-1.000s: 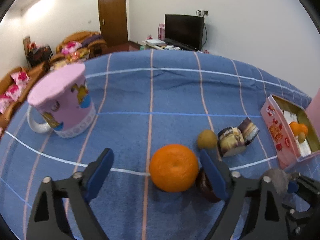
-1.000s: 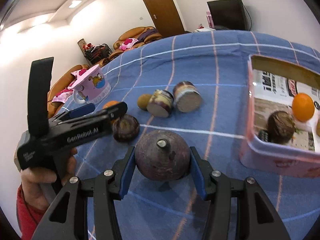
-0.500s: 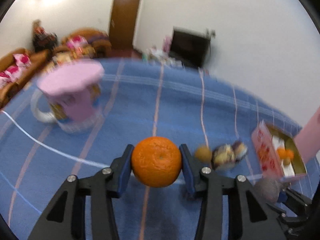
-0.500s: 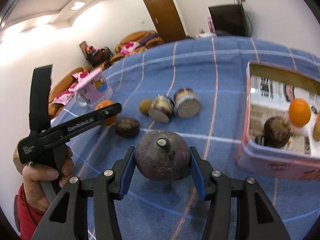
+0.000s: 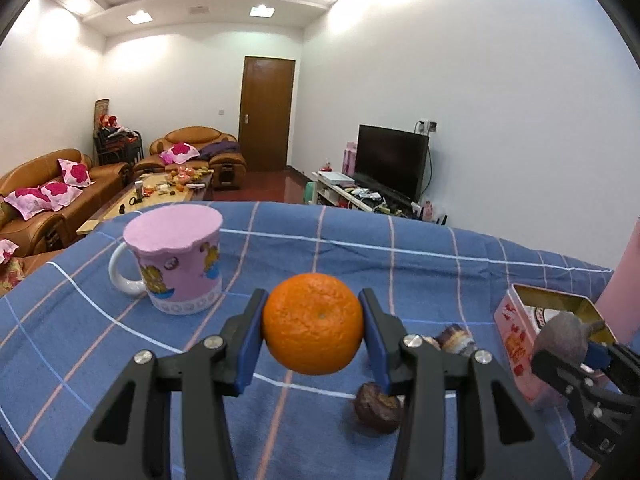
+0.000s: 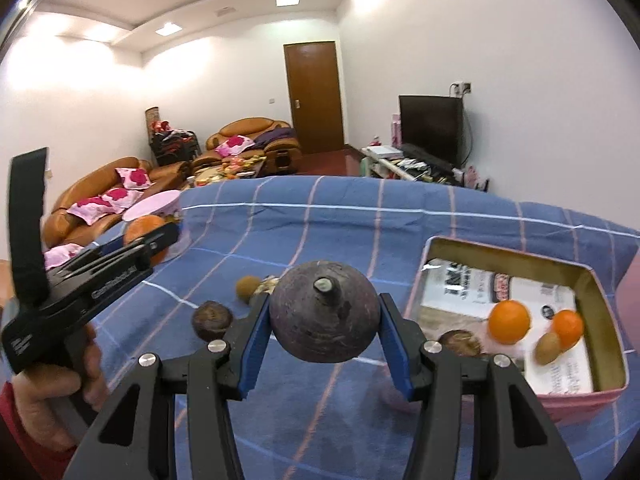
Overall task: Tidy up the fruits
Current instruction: 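Carry the mangosteen and orange over the tin tray and open both tools to release them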
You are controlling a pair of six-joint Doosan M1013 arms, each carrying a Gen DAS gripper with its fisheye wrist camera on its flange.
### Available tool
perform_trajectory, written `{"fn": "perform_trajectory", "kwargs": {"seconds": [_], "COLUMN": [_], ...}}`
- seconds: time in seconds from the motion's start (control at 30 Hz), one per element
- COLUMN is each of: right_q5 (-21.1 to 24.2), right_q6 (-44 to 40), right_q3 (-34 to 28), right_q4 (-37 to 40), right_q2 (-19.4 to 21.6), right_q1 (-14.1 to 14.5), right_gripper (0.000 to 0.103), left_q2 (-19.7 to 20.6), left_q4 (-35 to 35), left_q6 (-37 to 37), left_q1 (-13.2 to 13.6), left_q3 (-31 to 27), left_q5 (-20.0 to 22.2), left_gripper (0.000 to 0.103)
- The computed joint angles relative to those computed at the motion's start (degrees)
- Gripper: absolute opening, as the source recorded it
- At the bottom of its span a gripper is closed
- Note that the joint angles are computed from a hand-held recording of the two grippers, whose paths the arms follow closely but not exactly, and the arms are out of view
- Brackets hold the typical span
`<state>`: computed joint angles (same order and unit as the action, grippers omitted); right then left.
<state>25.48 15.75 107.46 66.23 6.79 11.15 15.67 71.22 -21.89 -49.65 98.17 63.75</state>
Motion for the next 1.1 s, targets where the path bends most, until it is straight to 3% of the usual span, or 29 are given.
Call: {"fn": "perform_trajectory", "kwargs": {"seconds": [0.53, 1.1], "right_q5": [-1.78, -2.93], "right_q6": [-3.75, -0.94], "right_q3": [-0.69, -3.11], "right_q4": [0.43, -2.34], "right_q2": [0.66, 2.2], "right_q1": [-5.21, -10.98], "right_gripper": [0.054, 0.054], "left_q2": [6.46, 12.84], "left_q4": [-0.61, -3.51], "left_q6": [8.22, 14.69], "left_q1": [-3.1, -3.67], "left_q3": [-9.11, -19.12], "left_q5": [-2.43, -5.24], "left_gripper": [0.048, 0.048]}}
